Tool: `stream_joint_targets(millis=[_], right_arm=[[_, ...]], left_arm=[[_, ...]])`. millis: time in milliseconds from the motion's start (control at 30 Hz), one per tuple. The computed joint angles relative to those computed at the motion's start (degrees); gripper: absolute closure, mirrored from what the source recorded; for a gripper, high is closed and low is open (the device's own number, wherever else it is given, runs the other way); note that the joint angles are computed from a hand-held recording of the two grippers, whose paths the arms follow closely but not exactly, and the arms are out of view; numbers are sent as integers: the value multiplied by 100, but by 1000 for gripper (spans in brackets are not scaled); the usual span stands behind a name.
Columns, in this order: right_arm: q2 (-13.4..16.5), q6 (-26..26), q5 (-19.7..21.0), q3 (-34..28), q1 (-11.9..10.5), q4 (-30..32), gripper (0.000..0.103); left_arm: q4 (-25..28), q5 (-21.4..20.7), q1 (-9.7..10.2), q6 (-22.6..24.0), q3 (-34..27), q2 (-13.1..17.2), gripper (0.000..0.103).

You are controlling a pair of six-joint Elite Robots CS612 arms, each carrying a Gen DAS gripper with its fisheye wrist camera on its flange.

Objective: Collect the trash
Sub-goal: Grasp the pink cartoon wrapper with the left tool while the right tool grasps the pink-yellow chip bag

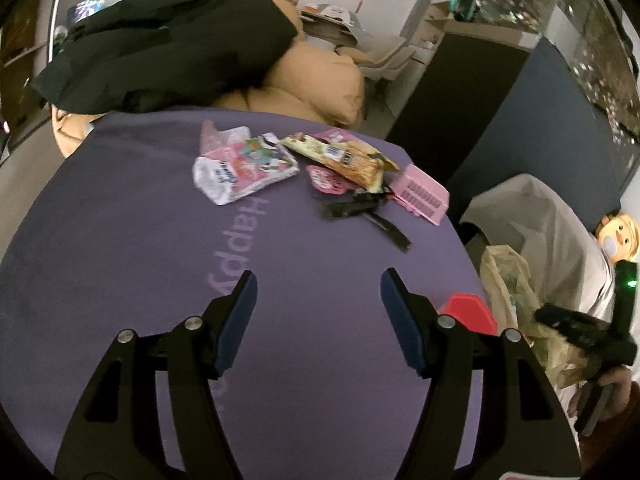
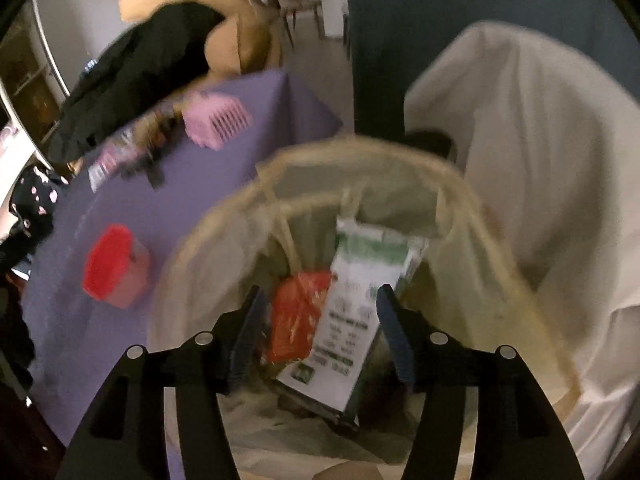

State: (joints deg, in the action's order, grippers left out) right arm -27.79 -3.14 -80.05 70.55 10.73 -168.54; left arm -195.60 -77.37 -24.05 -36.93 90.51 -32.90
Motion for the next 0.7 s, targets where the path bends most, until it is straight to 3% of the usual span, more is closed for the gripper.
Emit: stream_joint_targets(millis=[100,233,400,500,700], right_arm=[[-65,-103,303,89,24,-518,44],[-76,-484,669,-47,126,-310,44],[114,-417,668,-386,283,-470,43],[293,-501,351,-744,402,-421,43],[652,-495,455,-1525,482,214,43]], left_arm=[[-83,53,47,-108,73,-13,42],[-113,185,102,-90,133,-31,42],[127,297,239,327,-40,30,42],[148,139,392,671,-277,149,42],[754,-198,760,509,-1012,451,42]])
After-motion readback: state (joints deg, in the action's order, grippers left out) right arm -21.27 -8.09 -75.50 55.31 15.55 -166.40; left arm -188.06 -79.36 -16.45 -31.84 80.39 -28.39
